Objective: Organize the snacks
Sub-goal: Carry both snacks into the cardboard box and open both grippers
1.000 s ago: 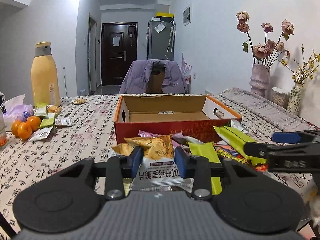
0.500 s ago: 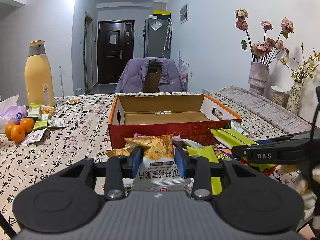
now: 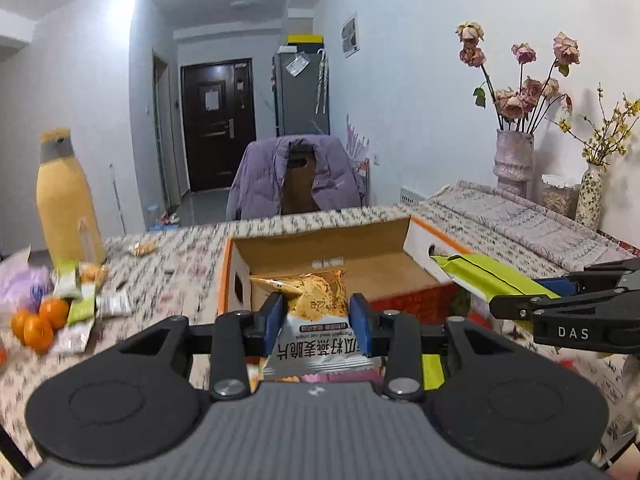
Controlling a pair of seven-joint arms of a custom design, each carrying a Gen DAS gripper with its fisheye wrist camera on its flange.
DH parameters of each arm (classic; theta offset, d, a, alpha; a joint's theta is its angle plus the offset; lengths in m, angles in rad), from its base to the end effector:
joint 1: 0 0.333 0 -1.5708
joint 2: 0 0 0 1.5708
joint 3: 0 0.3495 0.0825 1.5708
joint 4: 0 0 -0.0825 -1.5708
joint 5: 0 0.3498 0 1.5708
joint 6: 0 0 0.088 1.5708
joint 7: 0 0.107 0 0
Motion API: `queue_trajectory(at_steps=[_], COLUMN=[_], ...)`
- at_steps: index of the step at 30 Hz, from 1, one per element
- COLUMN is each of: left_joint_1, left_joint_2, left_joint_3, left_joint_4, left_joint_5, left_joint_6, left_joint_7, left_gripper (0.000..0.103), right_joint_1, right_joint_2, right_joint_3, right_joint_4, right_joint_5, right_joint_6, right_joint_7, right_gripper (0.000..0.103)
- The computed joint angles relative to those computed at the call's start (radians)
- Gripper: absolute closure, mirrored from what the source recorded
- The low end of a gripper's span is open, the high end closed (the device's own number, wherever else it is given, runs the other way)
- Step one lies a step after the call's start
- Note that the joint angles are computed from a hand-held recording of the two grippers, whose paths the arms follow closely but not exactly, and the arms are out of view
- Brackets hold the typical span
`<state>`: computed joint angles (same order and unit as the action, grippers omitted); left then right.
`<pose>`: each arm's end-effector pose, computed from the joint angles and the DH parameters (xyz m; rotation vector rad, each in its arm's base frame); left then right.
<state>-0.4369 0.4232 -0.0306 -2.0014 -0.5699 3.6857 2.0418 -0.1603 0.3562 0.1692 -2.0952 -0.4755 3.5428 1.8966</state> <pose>0.5900 -0.2154 0.4452 -1.3060 1.6541 -1.0685 0.6101 0.0490 0.4406 -1.6633 1.3791 -0.7743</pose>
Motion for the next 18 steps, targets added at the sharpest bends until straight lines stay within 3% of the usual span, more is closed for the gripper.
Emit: queue_trajectory(at_steps=[4,8,11,13,15,18], left_joint_1=[-0.076,-0.242,-0.346,-0.386,-0.402,-0.361], left_joint_2=[0.044,0.128,0.22,0.293,0.371,0.483], left_joint_3=[0.094,0.325,0.518,0.63,0.722,0.798], left_joint_4=[0.133,0.31,0.433,0.516,0.606,0.779], left_joint_5=[-0.082,-0.208,-0.217,-0.195,-0.163,-0.101], left_joint_6=[-0.081,-0.251,-0.391,-0.476,-0.56,-0.717], left_joint_7=[0.092,0.158,0.084,-0.006,-0.109,-0.264], left_gripper=[0.065,0.065,0.065,0.065,0.065,0.065], right_joint_1=[-0.099,-0.198,-0.261,-0.257,-0.214,-0.153], right_joint_2=[0.049,0.133,0.228,0.289,0.349,0.435], right_joint_3=[0.103,0.249,0.377,0.412,0.399,0.385], right_joint_4=[0.122,0.276,0.423,0.525,0.643,0.807], right_joint_5=[-0.088,-0.106,-0.088,-0.055,-0.024,0.027], right_joint_6=[-0.071,-0.197,-0.33,-0.418,-0.502,-0.619], right_joint_7=[0.034,-0.014,-0.103,-0.159,-0.199,-0.255], right_gripper=[0.068,0.068,0.068,0.068,0.068,0.068])
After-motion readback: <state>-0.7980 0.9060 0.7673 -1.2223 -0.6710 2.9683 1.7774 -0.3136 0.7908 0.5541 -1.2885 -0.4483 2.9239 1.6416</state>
